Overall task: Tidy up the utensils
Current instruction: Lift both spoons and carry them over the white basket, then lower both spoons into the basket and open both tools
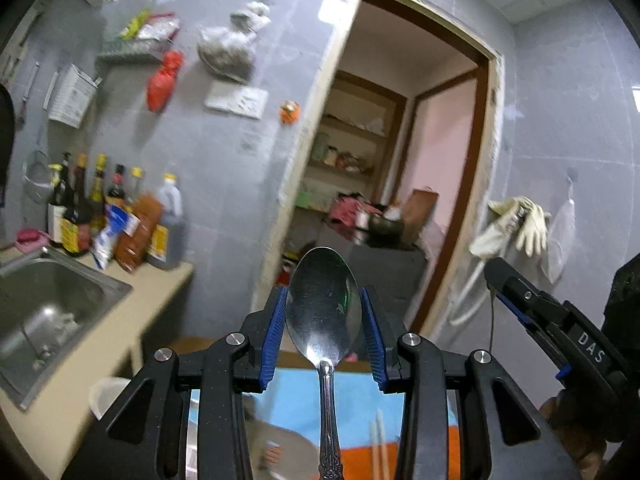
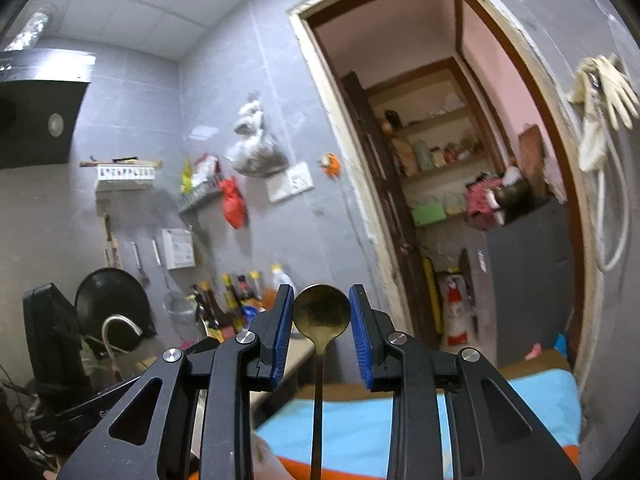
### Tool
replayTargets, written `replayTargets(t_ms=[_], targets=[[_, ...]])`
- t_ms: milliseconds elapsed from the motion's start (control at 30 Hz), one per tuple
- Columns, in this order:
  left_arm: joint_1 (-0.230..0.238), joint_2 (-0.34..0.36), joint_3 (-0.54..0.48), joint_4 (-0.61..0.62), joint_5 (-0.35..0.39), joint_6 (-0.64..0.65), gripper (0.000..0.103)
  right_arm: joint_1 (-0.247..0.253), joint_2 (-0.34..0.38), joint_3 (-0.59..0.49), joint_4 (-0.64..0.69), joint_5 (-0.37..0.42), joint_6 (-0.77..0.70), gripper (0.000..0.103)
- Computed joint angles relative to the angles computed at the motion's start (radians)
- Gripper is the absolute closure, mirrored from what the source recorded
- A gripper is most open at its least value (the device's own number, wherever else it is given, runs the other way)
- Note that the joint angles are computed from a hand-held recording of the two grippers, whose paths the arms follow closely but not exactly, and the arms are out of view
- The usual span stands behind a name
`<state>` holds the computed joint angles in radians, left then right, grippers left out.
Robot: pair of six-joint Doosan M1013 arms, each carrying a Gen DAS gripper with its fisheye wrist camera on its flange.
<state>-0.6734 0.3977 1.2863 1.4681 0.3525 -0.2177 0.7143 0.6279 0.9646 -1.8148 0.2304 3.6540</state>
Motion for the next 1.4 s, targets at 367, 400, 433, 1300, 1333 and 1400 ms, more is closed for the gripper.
replayTargets(t_ms=[367, 400, 433, 1300, 1333, 1400], targets=[[0.086, -0.033, 0.080, 0.330, 0.022, -0.406, 0.071, 0.024, 0.135, -0.207, -0.032, -0.027, 0.068, 0.077], [0.096, -0.032, 0.090, 0.366, 0.025, -0.473, 0.071, 0.024, 0.145, -0.218, -0.034, -0.026, 0.076, 0.077], [0.104, -0.032, 0.099, 0.398, 0.027, -0.532, 0.071, 0.025, 0.154, -0.227, -0.033, -0.024, 0.082, 0.077], [0.107, 0.001, 0.181, 0.604, 0.296, -0.810, 0.070, 0.059, 0.241, -0.279, 0.321, 0.049, -0.399, 0.077], [0.105, 0.000, 0.182, 0.600, 0.284, -0.794, 0.070, 0.061, 0.241, -0.278, 0.338, 0.052, -0.426, 0.077], [0.108, -0.002, 0.183, 0.595, 0.240, -0.781, 0.070, 0.064, 0.241, -0.274, 0.357, 0.055, -0.454, 0.077]])
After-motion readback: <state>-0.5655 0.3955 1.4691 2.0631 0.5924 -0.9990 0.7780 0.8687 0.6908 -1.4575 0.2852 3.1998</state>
